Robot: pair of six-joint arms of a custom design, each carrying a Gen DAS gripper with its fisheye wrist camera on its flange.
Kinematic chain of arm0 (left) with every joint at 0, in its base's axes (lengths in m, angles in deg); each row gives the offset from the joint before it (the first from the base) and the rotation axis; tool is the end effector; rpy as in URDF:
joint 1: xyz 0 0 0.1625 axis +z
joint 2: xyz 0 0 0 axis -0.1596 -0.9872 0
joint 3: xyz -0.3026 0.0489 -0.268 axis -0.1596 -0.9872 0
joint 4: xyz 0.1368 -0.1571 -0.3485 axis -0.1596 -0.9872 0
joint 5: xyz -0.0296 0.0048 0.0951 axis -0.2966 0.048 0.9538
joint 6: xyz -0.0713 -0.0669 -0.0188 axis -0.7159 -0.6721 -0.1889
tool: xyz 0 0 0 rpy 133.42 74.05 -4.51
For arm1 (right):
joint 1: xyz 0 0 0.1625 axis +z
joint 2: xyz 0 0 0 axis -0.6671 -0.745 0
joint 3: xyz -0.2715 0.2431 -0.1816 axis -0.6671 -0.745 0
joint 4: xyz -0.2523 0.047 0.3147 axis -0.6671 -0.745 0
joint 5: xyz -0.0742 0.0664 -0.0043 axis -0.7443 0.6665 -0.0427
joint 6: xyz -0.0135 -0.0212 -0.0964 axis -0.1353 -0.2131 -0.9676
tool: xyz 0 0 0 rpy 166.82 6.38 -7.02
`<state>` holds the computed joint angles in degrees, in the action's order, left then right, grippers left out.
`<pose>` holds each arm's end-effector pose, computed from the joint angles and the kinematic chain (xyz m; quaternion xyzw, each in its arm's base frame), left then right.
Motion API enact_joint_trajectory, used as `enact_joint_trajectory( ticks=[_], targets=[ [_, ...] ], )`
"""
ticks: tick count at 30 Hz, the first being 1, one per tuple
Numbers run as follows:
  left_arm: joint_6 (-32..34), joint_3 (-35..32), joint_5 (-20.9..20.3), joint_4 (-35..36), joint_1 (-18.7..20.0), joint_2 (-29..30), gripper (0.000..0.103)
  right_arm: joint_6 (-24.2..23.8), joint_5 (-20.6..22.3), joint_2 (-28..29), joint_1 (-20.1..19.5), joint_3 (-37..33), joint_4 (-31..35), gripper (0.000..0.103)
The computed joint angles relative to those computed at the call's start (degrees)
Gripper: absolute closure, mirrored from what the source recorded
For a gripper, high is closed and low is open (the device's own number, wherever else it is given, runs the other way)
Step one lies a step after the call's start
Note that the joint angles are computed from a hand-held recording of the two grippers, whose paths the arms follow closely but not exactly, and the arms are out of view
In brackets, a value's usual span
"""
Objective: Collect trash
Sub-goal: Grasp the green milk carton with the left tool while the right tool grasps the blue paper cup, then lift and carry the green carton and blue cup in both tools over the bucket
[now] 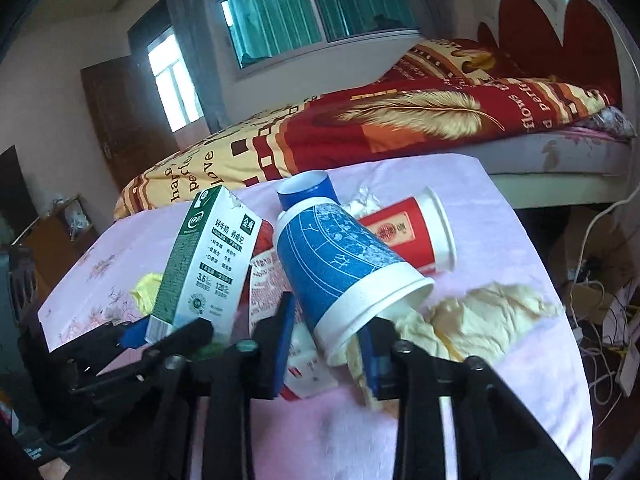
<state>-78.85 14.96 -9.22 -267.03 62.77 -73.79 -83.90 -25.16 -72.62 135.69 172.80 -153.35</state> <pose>-0.2445 -0.6677 0.0684 0.2331 0.8589 -0.3779 0.2552 0.1609 -0.6828 0.1998 0.2218 -0.8728 0.3966 0.1781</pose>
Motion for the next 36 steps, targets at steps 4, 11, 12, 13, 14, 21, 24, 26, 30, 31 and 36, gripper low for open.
enact_joint_trajectory(
  ticks=[4, 11, 12, 13, 14, 21, 24, 26, 30, 31, 36],
  targets=[
    [1.3, -0.5, -1.0, 1.6, 0.0, 0.3, 0.063, -3.7, -1.3, 0.7, 0.9, 0.2, -1.9, 0.099],
    [3.9, 1.7, -2.1, -3.4, -1.4, -0.5, 0.064, -12.1, -4.5, 1.2, 2.6, 2.1, -7.8, 0.099],
    [4.0, 2.1, -1.9, -3.9, -1.7, -0.6, 0.064, -13.1, -4.9, 1.1, 2.7, 2.5, -8.7, 0.100],
    [4.0, 2.3, -1.8, -4.2, -1.8, -0.8, 0.064, -14.4, -5.2, 0.8, 2.9, 3.2, -9.9, 0.100],
    [3.9, 2.6, -1.8, -4.2, -2.0, -1.2, 0.064, -15.0, -5.3, 0.4, 3.0, 3.9, -10.7, 0.100],
    [3.5, 6.6, -0.9, -6.6, -4.1, -3.7, 0.064, -18.8, -6.8, -3.3, 3.3, 9.2, -16.7, 0.100],
    [2.7, 8.6, -1.3, -6.8, -5.0, -4.7, 0.064, -19.5, -8.0, -5.8, 3.1, 12.1, -19.0, 0.100],
    [2.3, 9.4, -1.6, -6.8, -5.6, -5.0, 0.064, -19.6, -9.1, -7.2, 2.9, 13.3, -19.8, 0.100],
    [1.7, 10.7, -2.4, -6.7, -7.0, -5.1, 0.064, -19.7, -11.2, -10.3, 2.4, 16.8, -22.1, 0.100],
    [1.4, 10.8, -2.8, -6.4, -7.2, -5.1, 0.064, -19.6, -11.7, -10.9, 2.4, 17.6, -22.7, 0.100],
    [0.5, 11.9, -4.5, -5.0, -8.8, -4.6, 0.064, -19.4, -14.4, -14.8, 1.6, 22.0, -24.4, 0.100]
  ],
)
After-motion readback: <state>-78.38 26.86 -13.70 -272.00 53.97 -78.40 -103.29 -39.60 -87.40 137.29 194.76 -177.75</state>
